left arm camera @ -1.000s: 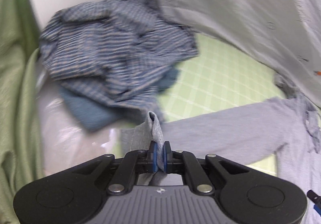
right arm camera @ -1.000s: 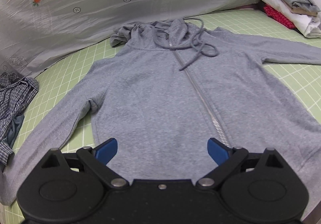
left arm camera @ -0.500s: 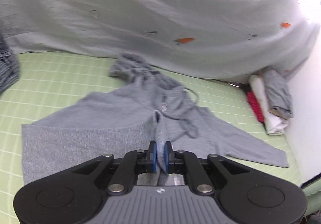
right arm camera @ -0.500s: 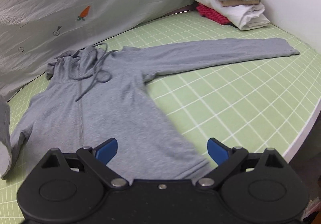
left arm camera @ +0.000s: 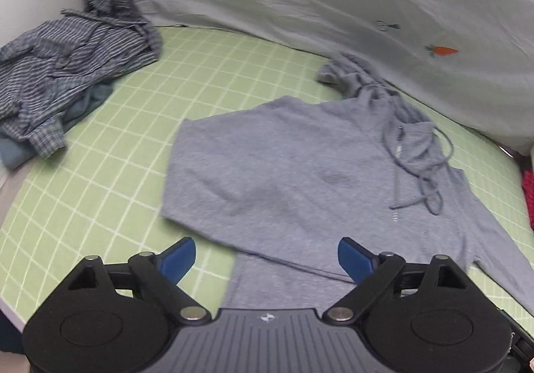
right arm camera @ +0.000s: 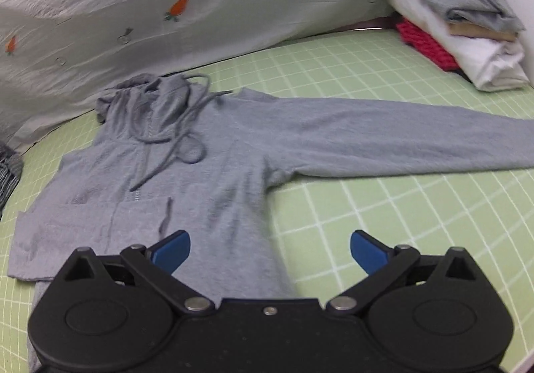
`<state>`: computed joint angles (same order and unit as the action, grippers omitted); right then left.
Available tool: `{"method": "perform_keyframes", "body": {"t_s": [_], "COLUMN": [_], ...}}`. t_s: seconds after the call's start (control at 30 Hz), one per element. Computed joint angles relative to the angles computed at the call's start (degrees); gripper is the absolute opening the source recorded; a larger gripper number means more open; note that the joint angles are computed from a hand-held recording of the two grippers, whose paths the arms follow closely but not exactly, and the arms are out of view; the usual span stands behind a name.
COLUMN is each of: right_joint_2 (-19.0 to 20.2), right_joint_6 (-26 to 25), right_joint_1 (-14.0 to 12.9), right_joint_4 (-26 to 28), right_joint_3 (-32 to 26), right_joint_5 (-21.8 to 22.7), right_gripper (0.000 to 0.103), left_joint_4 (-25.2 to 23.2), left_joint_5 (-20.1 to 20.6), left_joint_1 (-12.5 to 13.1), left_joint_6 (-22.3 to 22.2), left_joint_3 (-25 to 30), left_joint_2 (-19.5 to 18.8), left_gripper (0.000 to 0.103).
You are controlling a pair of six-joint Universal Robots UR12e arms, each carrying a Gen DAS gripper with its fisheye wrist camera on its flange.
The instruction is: Fold clothes
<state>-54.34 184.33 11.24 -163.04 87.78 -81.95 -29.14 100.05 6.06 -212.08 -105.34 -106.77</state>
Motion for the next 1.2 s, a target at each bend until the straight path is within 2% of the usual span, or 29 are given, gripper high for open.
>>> {"method": "perform_keyframes", "body": {"t_s": [0.1,0.2,0.33,0.43,0.5,0.6,0.7,0.77,0.8,0.87,0.97,1.1,1.2], "right_joint_2": [1.4,2.6,4.3,5.7,6.6,7.5,7.5,7.6,7.6,7.7,7.8,7.6,7.0], "right_joint_6": [-5.0,-8.1,-13.1,-13.2,-13.7,-13.6,-14.1,-15.3,-15.8,-16.1,-17.3,-18.7,-18.6], "right_joint_1": [1.3,2.5,4.1,4.5,4.9,5.0,5.0,5.1,5.1,5.1,4.7,4.5,4.0], "right_joint_4": [3.0,7.5,11.2,11.5,13.3,16.2,16.7,17.9,18.6,20.4,22.1,21.2,19.1], "right_joint_3": [-2.3,-4.7,-7.7,-9.4,-11.2,-12.9,-13.1,-13.6,-14.0,-15.0,-15.9,-15.4,-14.3], "right_joint_5": [3.8,7.3,7.2,8.0,6.7,6.3,6.6,5.5,5.1,4.6,5.7,7.4,9.4], "right_gripper": [0.103,0.103,0.103,0.103,0.102,0.088,0.07,0.053,0.05,0.027,0.01,0.008,0.008], "left_joint_4": [-1.7,-2.6,-3.6,-3.2,-3.9,-5.5,-6.5,-7.2,-7.7,-8.8,-7.1,-8.1,-6.4], "left_joint_5": [3.2,4.4,3.1,1.6,0.1,-1.9,-2.3,-1.7,-1.3,-0.3,1.0,1.4,1.1], "left_joint_1": [1.4,3.0,4.9,5.7,6.2,6.8,6.8,6.6,6.4,6.0,5.3,4.6,4.4], "left_joint_6": [-2.1,-3.7,-2.4,0.1,0.8,1.4,2.7,2.8,2.8,2.7,3.9,3.7,3.4], "left_joint_3": [-0.4,-0.3,1.0,2.5,3.7,5.5,6.7,7.2,7.5,7.9,7.5,7.9,7.1], "left_joint_2": [0.6,0.5,-0.6,-2.3,-3.5,-5.0,-6.0,-6.3,-6.4,-6.2,-5.7,-6.1,-5.5], "left_gripper": [0.094,0.096,0.096,0.096,0.096,0.096,0.096,0.096,0.096,0.096,0.096,0.096,0.096]}}
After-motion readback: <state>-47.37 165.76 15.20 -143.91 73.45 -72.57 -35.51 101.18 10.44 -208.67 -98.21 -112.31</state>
